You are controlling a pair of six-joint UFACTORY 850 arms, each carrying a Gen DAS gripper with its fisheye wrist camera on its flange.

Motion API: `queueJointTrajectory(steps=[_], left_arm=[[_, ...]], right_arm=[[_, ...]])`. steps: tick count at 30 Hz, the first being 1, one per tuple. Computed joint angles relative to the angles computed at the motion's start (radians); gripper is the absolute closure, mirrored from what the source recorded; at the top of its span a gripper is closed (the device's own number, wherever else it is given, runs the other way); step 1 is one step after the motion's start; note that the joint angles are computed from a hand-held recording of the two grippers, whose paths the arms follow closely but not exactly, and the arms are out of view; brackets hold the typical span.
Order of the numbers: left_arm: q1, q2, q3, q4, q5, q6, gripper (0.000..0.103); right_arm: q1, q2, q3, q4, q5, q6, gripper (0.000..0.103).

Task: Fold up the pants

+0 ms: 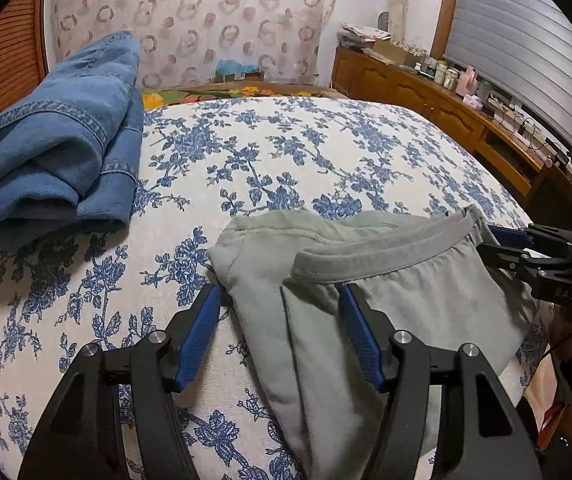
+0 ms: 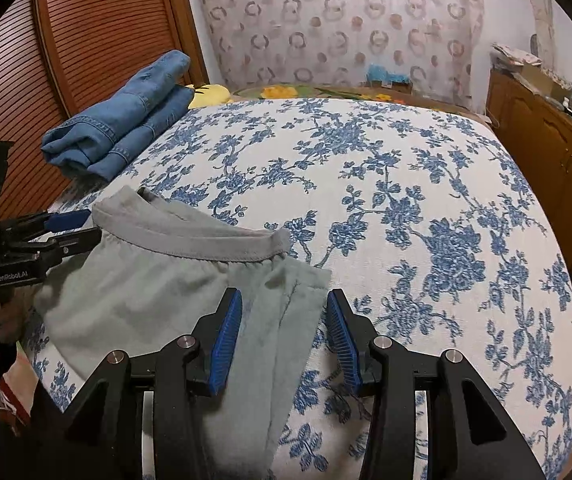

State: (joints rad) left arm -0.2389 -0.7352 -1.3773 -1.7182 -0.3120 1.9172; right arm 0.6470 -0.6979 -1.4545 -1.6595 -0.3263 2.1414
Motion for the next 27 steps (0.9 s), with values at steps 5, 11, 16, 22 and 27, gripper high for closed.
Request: queueJointTrajectory(steps=[5,11,16,22,27], left_arm=[[0.006,-0.006,-0.009,0.046,-0.013,-0.055,0.039],[0.017,-0.014,-0.028,0.142,-0.051,-0.159,0.039],[0.016,-0.019,-0.051,0.196,-0.051,-0.216,0.039],[0.012,-0.033,-0.08,0.244,-0.046,-0.276,0.039],[0.016,-0.049,-0.098,0.309,-0.051,-0.358,0.039]], right_arm=[[0.004,-0.006,-0.007,0.009,-0.006,-0.011,0.057],[0.023,-0.016,-0.003,-0.029,-0.067,0.007,0.057],[0.022,-0.014,0.002,-0.045,-0.068,0.023,0.057],[0.023,-0.013,0.008,-0.067,-0.072,0.046,0.057],[0.023,-0.013,0.009,-0.067,-0.072,0.045,0.057]])
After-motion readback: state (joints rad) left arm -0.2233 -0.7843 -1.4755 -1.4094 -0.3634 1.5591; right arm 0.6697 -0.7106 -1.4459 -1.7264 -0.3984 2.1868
